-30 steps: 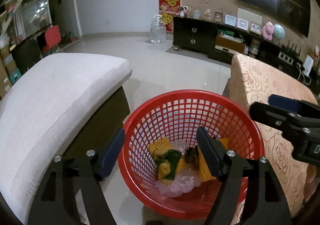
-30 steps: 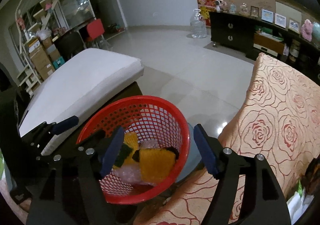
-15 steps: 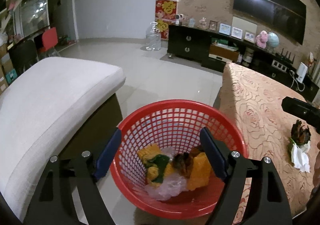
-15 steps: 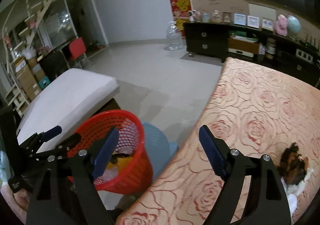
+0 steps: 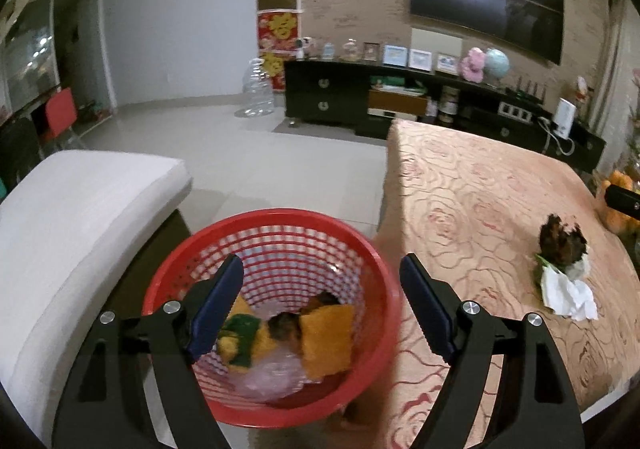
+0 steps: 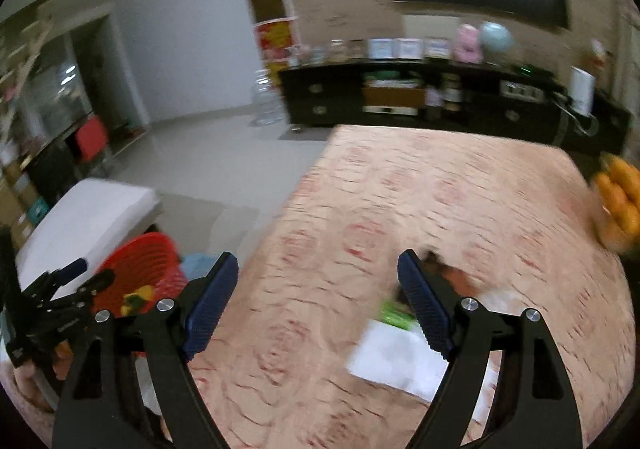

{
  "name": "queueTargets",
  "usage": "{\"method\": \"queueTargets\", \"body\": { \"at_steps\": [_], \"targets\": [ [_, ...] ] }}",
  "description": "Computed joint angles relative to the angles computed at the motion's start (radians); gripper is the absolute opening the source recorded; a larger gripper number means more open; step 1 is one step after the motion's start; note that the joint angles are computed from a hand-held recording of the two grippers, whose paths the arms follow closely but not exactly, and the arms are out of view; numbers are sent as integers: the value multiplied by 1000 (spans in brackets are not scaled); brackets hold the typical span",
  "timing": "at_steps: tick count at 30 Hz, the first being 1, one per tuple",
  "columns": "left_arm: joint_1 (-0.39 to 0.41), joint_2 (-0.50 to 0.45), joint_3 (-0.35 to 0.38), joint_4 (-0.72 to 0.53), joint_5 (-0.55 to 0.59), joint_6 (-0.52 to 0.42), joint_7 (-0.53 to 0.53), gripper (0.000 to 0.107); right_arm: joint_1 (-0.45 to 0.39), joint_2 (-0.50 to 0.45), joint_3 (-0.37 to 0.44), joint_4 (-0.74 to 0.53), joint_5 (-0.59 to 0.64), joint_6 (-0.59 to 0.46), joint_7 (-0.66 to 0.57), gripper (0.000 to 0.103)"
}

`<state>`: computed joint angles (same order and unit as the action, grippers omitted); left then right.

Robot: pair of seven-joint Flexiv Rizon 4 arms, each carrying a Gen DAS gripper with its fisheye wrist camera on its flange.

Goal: Collect trash
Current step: 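Move both open tools back toward the white tissue on the table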

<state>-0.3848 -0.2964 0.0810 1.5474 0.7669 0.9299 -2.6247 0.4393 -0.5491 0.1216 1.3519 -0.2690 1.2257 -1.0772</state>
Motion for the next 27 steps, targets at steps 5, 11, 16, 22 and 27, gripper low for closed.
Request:
{"method": "queueTargets", "body": {
  "at_steps": [5,11,16,22,27],
  "targets": [
    [-15,-36,-13,-39,-8,9,36,77,0,76,-83,145,-48,57,136,81],
    [-54,-90,-11,-93,-19,8,102,77,-27,102,-110,208,-93,43,253,82],
    [-82,-128,-4,-122,-43,16,157,77,-56,93,-87,205,-100,8,263,82],
    [-69,-186,-30,-138,-174,77,277,77,-71,105,-79,220,-107,2,280,82],
    [-75,-250,-37,-180,-294,92,386,77,-79,111,-73,226,-105,8,282,82]
  ]
}}
